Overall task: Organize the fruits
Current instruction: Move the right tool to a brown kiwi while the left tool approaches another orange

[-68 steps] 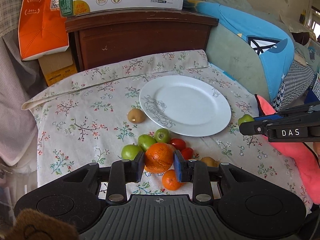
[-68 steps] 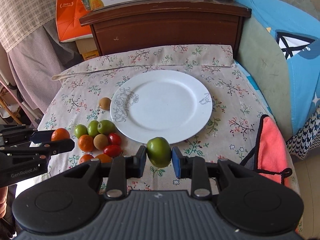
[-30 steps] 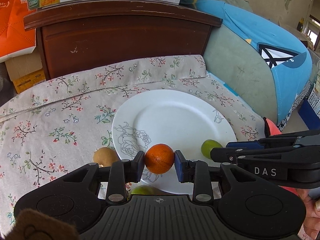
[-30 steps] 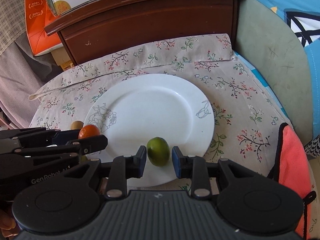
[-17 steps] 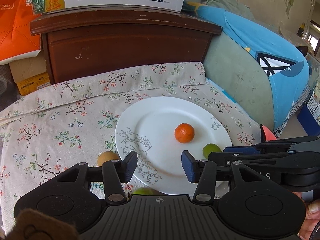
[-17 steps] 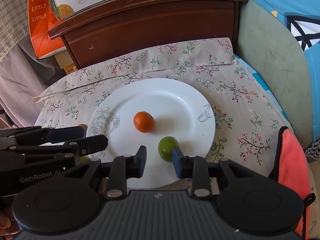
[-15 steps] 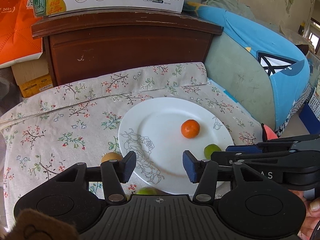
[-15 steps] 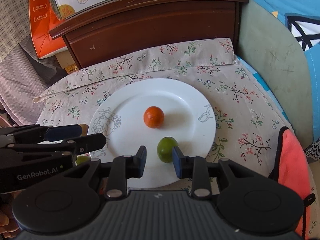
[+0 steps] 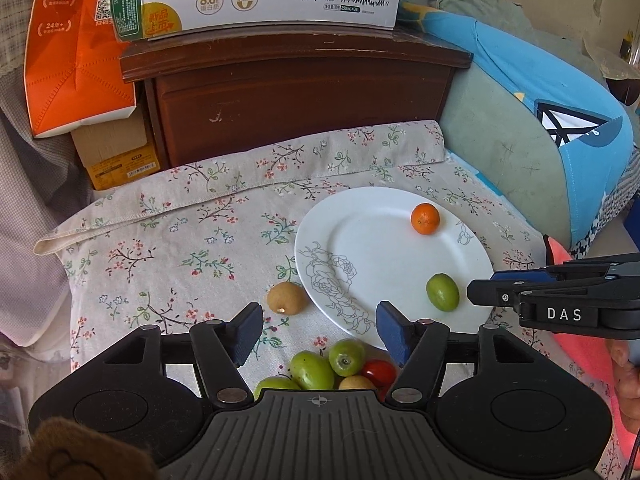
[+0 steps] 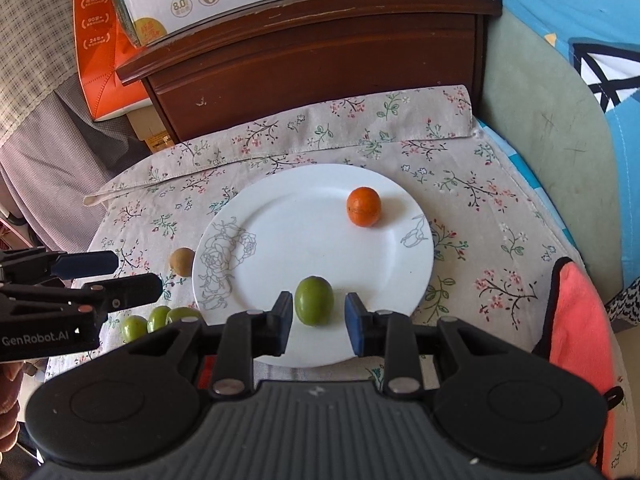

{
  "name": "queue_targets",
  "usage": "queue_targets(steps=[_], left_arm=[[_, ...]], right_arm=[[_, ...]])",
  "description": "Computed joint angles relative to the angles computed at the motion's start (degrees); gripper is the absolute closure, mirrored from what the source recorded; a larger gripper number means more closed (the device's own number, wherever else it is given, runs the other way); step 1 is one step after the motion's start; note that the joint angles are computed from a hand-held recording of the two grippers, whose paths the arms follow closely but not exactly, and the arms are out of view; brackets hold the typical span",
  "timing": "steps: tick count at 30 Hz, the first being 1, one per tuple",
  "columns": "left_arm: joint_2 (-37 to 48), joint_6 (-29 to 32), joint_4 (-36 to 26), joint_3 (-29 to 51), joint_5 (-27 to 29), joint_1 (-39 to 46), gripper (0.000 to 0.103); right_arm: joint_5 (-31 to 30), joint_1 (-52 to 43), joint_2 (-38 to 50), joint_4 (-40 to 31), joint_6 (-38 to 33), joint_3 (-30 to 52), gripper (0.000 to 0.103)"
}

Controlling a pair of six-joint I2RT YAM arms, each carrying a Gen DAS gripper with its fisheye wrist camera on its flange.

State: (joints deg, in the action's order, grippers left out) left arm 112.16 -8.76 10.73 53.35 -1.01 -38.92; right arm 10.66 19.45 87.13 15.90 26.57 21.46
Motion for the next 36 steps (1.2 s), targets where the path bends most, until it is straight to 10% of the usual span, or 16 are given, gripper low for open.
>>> queue_targets(steps=[36], left_arm=[[-4.98, 1.07, 3.5, -17.68, 5.14, -6.89, 0.036]], right_arm=[[-2.65, 12.18, -3.36, -3.53, -4.07, -5.48, 0.073]])
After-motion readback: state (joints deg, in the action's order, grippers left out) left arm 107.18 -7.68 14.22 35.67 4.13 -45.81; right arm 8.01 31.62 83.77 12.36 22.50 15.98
